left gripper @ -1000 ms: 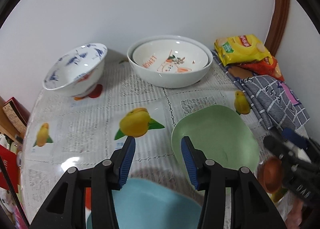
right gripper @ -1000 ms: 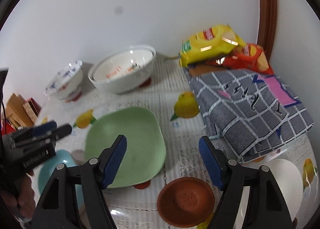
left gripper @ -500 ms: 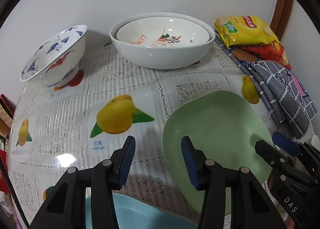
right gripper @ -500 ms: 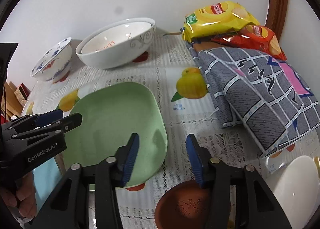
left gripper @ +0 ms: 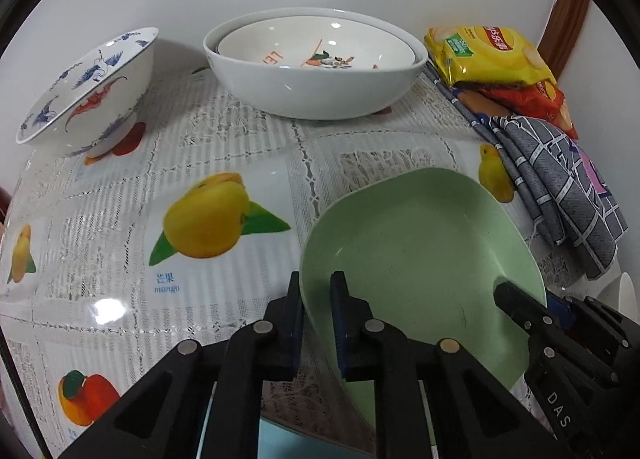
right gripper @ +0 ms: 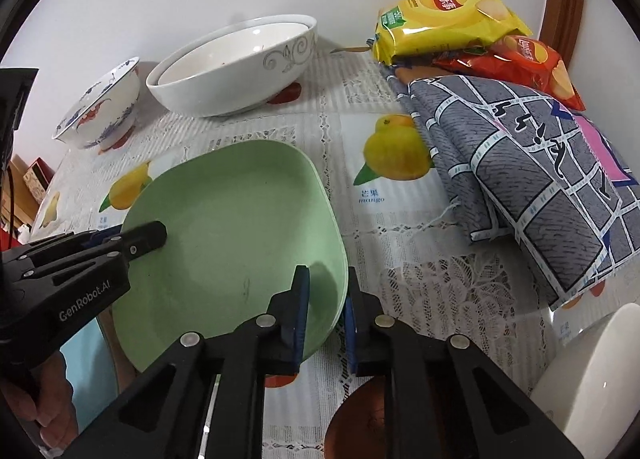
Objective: Organize plates and bowls
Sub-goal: 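Lower the green plate onto the blue plate in the left gripper, open the right gripper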
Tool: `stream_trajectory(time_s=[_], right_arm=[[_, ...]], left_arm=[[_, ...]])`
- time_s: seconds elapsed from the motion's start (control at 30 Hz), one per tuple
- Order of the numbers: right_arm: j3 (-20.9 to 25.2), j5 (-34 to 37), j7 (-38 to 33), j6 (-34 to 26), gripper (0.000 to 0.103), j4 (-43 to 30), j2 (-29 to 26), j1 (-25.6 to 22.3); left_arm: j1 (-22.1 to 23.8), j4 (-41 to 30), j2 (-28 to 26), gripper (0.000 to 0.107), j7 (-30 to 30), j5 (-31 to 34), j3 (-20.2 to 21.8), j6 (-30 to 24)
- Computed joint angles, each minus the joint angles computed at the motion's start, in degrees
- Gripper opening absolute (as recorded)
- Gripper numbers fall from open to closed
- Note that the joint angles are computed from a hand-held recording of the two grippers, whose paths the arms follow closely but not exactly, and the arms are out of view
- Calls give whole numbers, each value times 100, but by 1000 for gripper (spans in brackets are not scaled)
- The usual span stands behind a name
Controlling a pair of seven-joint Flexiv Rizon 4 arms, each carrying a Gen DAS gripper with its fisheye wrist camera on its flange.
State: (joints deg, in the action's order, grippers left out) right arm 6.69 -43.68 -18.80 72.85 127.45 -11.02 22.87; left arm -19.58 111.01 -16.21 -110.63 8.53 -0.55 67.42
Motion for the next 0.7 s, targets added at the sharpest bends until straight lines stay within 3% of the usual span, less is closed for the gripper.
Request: stream_trajectory(time_s=[0.17,0.33,0.7], right_arm=[[-52,23,185,270,12,70,5,-40],[-90,-202,360,512,11,172,218,-60],[212,-842,895,1000,10,339,827,-266]], left_arm=[[107,188,81,10,131,-299,-93,210],[12,260,416,10,-130,-23,42,178],[354,898,1798,10,-1004,755,-119,-127]])
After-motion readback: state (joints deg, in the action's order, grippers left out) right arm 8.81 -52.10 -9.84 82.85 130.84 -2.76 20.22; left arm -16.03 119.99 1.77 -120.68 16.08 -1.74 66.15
